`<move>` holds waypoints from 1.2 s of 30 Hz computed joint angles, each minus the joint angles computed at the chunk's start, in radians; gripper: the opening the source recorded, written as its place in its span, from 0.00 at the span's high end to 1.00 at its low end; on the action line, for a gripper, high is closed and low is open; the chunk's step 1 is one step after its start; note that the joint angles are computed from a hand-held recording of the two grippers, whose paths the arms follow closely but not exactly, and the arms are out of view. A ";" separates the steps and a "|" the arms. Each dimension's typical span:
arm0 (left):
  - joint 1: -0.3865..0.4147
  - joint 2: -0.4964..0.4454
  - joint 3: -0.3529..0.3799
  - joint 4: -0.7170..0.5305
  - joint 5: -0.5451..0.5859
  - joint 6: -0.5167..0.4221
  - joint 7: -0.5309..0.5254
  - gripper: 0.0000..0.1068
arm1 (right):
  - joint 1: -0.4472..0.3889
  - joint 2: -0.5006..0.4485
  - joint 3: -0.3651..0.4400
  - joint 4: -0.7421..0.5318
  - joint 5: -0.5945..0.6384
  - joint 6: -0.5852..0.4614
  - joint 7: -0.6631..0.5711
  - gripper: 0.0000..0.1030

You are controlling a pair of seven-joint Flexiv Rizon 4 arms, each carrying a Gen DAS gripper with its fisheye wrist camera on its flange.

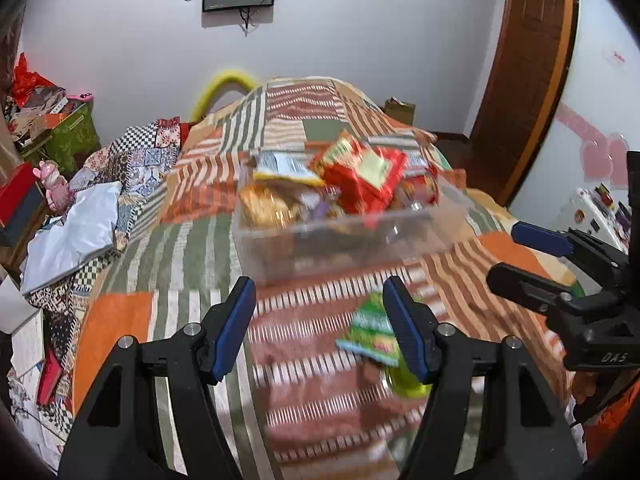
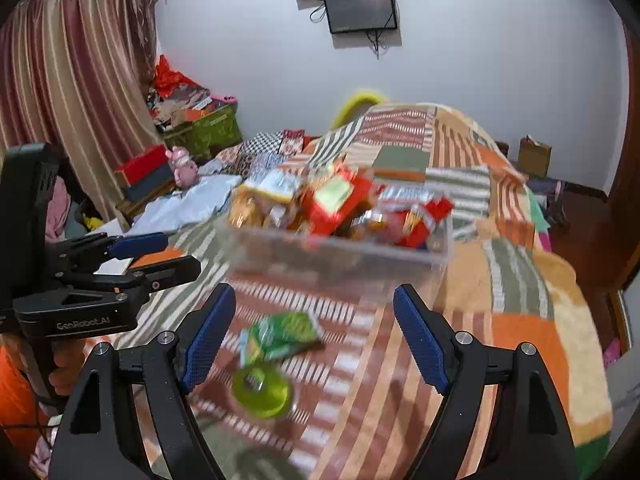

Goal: Organize snacks
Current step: 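Grasp the green pea bag with the left tool while the right tool grasps the green jelly cup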

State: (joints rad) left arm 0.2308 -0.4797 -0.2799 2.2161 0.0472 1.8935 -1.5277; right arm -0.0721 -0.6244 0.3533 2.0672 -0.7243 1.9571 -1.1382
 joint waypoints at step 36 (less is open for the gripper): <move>-0.008 -0.148 -0.079 -0.084 -0.056 -0.160 0.106 0.39 | -0.201 -0.110 0.248 0.035 0.165 -0.171 -0.215 0.58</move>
State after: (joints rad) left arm 0.2225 -0.6273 -0.3593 2.1321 -0.0093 1.7333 -1.4214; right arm -0.2736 -0.7344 0.6017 2.1027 -0.5590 1.7863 -1.3536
